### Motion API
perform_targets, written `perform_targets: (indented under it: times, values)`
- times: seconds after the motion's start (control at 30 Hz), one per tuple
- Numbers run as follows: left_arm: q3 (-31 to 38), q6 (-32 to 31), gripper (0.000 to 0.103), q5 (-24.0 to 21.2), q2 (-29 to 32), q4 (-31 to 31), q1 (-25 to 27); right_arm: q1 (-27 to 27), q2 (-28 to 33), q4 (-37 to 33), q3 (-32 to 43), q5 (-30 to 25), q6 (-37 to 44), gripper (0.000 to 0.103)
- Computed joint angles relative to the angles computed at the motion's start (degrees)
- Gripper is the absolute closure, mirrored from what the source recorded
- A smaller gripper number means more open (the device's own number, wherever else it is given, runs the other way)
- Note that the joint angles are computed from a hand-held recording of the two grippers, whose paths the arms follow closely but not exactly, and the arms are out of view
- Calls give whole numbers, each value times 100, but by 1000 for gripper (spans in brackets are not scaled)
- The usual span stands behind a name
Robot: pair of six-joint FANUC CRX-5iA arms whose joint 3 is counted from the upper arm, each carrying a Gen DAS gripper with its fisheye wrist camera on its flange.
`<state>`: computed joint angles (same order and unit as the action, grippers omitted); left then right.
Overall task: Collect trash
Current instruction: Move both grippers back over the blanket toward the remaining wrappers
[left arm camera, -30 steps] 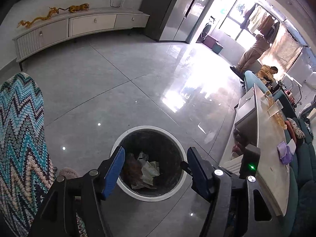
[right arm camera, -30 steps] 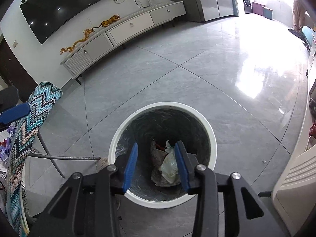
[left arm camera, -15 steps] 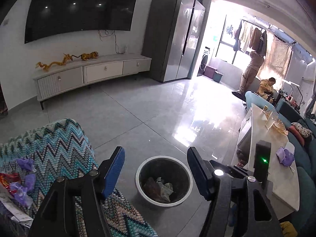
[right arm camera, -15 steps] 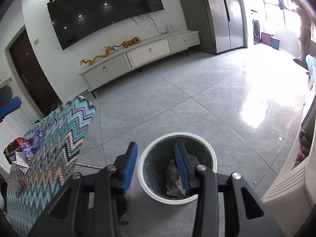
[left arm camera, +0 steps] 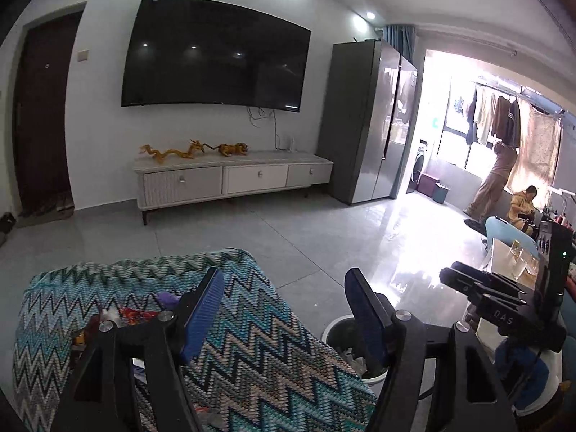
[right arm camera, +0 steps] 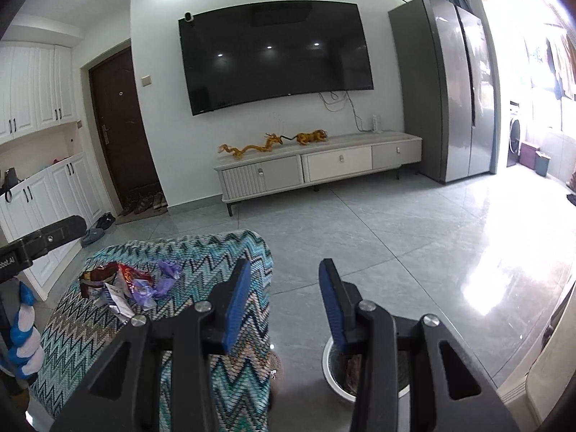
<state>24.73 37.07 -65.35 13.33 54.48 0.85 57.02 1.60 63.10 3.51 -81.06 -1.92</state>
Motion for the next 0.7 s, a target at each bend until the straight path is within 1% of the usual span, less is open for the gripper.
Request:
perform_targets:
  times: [0.1, 0.27, 0.4, 0.43, 0.47, 0.5, 0.53, 0.63, 0.7]
  values:
    - [-38, -29, 33, 99, 34, 103, 268, 8, 264, 97, 388, 115, 249, 65]
    - [-29, -210, 33, 3, 197, 273, 667, -53, 639, 84, 910, 426, 508, 65]
    - [-172, -445, 33, 49, 264, 379, 984, -145, 961, -16, 1281, 691, 642, 64]
    - [-168, -460, 33, 64, 315, 383, 1068, -183, 1053, -80, 1395, 771, 706, 61]
    - [-172, -452, 30, 85, 351, 359, 1136, -220, 1145, -148, 1507, 839, 781, 56]
    - [-146, -420, 29, 104, 407, 316, 1199, -252, 1223, -213, 1598, 901, 855, 54]
    - [-95, -384, 26, 110, 488, 259, 1265, -297, 1324, -316, 1723, 987, 960, 53]
    - [111, -161, 26, 134, 730, -63, 1390, -453, 1575, -770, 2046, 1302, 1294, 53]
    - [341, 34, 26, 54, 951, -302, 1454, -597, 1829, -1224, 2379, 1467, 1616, 53]
